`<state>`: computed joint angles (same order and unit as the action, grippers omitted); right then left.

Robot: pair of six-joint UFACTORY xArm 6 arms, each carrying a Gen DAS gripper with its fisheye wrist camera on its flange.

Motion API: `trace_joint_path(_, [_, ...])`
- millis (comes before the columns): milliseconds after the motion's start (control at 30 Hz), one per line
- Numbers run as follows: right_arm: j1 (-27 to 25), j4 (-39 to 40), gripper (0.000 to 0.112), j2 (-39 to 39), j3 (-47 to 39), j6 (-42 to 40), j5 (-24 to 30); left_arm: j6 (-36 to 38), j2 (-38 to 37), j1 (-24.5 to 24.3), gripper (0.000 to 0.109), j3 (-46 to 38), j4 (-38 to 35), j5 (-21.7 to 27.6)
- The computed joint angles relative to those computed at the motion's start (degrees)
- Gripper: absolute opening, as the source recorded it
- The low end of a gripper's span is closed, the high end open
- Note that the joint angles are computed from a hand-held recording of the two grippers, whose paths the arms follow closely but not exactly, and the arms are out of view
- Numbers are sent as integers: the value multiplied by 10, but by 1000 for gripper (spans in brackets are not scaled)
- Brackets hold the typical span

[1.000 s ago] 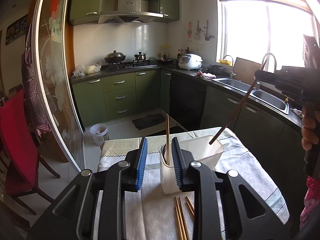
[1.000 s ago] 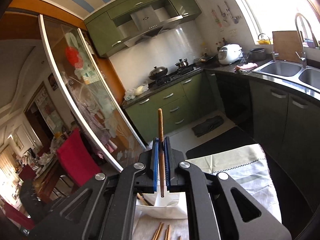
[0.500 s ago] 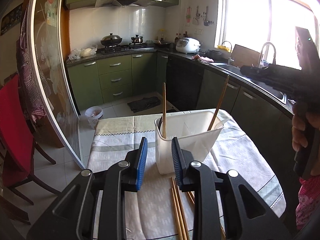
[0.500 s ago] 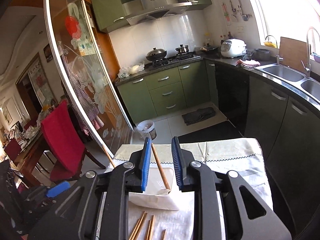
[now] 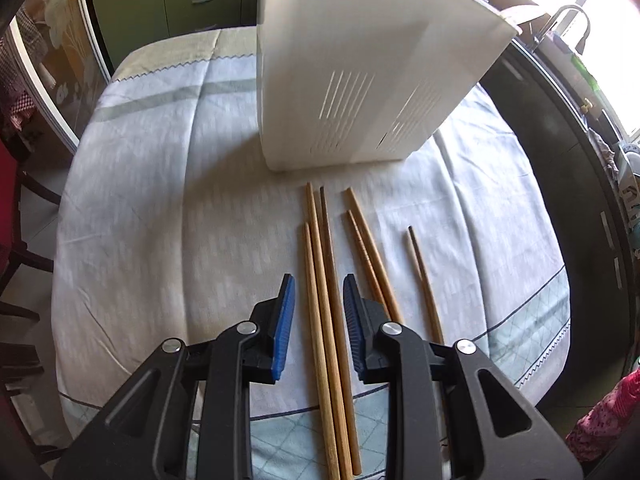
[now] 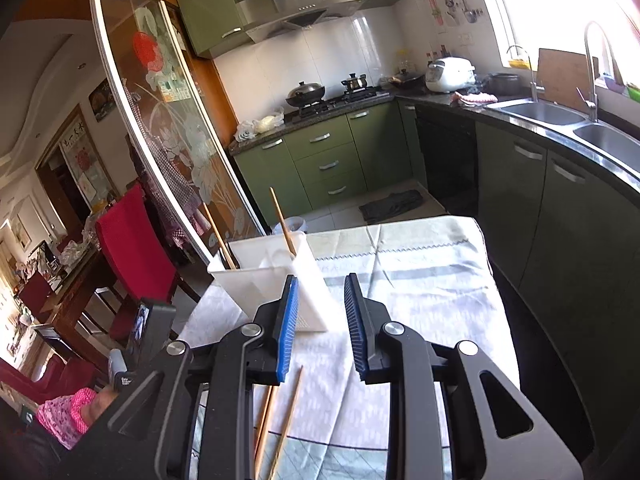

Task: Organize utensils
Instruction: 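Lower the chopstick into the white holder and open the right gripper, then grasp another wooden chopstick with the left gripper and lift it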

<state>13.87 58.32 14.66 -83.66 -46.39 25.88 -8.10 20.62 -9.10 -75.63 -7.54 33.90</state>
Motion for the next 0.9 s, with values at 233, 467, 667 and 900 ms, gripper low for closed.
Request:
trace_joint_path(233, [-28,19,25,6,19,-6,28,-25,30,0,24,-22,42,26])
trace_joint_path(467, [-23,19,33,9,18,-5,37,-37,35,2,24,-24,67,30])
trace_joint_path(667, [-14,1,33,12,13,8,42,-31,43,-3,24,-45,71,54])
trace_joint_path(900, [-10,-4,33,13,12,12,44,-66,52,-22,8,-49,117,47])
